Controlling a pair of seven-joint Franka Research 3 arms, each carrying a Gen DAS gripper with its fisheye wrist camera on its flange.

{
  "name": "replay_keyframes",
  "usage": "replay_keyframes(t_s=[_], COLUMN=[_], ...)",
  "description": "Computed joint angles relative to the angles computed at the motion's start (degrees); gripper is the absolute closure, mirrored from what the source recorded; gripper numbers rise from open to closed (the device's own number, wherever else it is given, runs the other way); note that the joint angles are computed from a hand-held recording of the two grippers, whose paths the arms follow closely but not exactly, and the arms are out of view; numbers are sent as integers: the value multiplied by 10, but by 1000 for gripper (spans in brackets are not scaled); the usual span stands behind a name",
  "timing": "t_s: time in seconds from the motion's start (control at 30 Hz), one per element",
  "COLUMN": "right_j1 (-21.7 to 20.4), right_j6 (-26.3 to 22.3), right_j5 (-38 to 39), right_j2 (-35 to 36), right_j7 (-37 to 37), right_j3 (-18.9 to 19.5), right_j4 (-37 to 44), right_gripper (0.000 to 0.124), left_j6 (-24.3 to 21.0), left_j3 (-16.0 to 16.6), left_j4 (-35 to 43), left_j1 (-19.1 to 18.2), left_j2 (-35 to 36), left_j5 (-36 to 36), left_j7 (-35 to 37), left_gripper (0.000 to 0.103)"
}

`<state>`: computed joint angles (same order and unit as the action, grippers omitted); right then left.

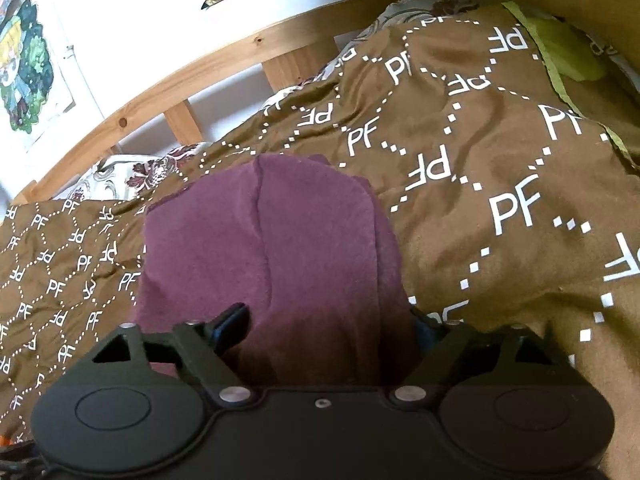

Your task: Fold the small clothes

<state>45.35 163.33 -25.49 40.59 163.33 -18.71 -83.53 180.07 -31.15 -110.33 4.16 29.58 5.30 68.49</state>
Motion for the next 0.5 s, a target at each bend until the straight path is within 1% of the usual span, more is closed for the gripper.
replay_keyframes(t_s=[0.03, 0.1, 0.13, 0.17, 0.2, 0.23, 0.3, 0.4, 0.43, 0.5], right_j1=[1, 2, 2, 2, 2, 3, 4, 10, 13, 15], right_j6=[-2, -3, -2, 0, 1, 2, 4, 5, 5, 4], right_j5=[-2, -4, -6, -7, -7, -8, -10, -16, -20, -24], right_j2=[0, 0, 0, 1, 1, 2, 2, 1, 1, 0], right_j7=[-3, -7, -9, -10, -11, -12, -15, -17, -16, -17], right_j3=[0, 0, 0, 0, 0, -1, -2, -8, -11, -14], right_j4=[1, 3, 3, 5, 6, 7, 7, 8, 7, 8], right_gripper=[48, 53, 56, 59, 60, 63, 68, 75, 77, 80], left_j6=[8, 31, 40, 39, 28, 15, -13, -77, -93, -108], left_j3=[-27, -97, -127, -146, -165, -174, -182, -198, -211, -235], left_j4=[-2, -3, 1, 9, 23, 38, 68, 112, 122, 133], left_j1=[26, 90, 117, 133, 147, 153, 153, 154, 160, 174], left_j2=[7, 33, 50, 66, 86, 102, 128, 165, 180, 206], left_j5=[-4, -6, -1, 5, 14, 20, 23, 3, -8, -28], left_j7=[10, 28, 28, 26, 26, 27, 35, 64, 77, 103], left_gripper=[1, 1, 1, 1, 1, 1, 1, 1, 1, 2])
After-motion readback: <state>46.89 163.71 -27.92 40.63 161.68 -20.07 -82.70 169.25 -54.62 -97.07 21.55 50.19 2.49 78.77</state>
